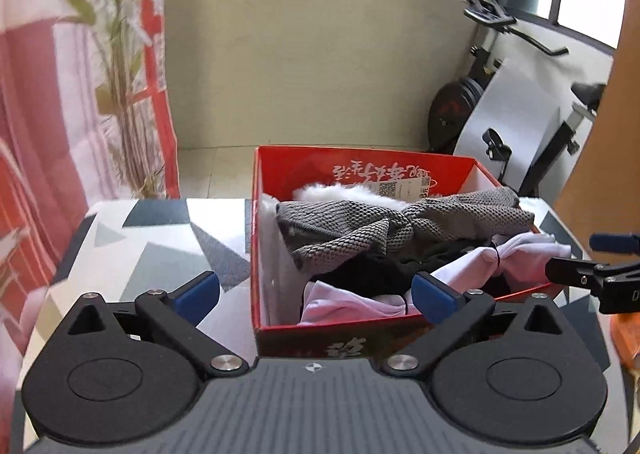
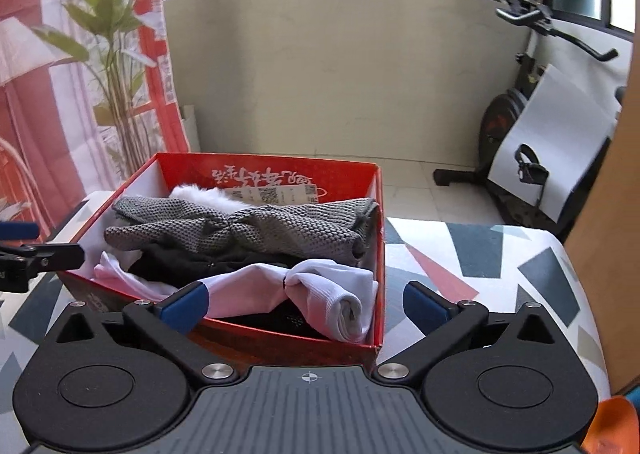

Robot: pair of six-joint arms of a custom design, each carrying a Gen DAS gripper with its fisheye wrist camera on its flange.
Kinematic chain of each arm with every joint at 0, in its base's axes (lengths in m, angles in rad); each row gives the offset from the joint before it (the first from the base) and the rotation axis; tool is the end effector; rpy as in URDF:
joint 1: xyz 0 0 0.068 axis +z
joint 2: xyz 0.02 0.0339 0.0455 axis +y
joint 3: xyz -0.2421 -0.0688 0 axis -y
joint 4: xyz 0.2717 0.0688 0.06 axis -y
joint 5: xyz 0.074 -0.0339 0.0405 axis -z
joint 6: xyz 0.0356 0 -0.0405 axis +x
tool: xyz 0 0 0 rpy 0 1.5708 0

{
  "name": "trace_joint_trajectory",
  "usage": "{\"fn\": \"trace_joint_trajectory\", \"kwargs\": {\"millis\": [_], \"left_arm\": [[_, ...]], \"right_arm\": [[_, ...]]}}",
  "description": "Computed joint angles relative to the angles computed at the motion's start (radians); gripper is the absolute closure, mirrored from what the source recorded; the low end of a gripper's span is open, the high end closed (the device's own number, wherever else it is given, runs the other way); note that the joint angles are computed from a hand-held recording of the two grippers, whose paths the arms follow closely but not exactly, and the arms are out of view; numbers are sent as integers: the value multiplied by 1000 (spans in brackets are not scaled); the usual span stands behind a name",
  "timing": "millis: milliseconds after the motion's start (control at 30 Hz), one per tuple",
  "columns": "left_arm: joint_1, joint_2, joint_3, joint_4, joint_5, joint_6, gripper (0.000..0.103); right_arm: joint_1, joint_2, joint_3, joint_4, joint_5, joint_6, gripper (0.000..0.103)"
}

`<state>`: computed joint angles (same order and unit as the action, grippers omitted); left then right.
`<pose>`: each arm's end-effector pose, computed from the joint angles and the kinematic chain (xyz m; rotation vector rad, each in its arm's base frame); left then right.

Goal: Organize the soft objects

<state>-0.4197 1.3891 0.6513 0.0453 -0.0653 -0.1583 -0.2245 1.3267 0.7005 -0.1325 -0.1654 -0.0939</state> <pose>0.2767 -0.1209 0.1433 0.2615 2.2571 -0.2330 0.2899 -0.0602 0.1627 0.0687 2.3158 0.0317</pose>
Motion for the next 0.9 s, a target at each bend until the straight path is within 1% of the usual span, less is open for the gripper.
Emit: {"fn": "trace_joint_trajectory", "kwargs": {"millis": [167,300,400,500,633,733,800,900], "left_arm": [[-6,-51,-19,-44,-27,-28,0],[-30,-105,-38,-77,-96,-33,0],[-48,-141,-34,-136,-154,-76,0],[-37,-218,-66,-160,-137,-97,0],[-71,-373,-117,-212,-192,-82,0],[-125,-474,-96,-341,-261,-47,0],[-189,-566,-88,-427,-351,-37,0],[-259,-722,-83,-538,-429,-56,0]], "right_arm": [[-1,-56,-41,-2,-1,36,0],[0,-118,-69,-26,15,68,0],[-5,-178,-87,-55,15,78,0],[1,-259,-104,-99,28,85,0],[13,-374,-101,-194,55,120,0],[31,-478,-85,-281,62,127,0],[61,-551,-63,-352,92,132,0],[117,-639,2,-478,149,149,0]]}}
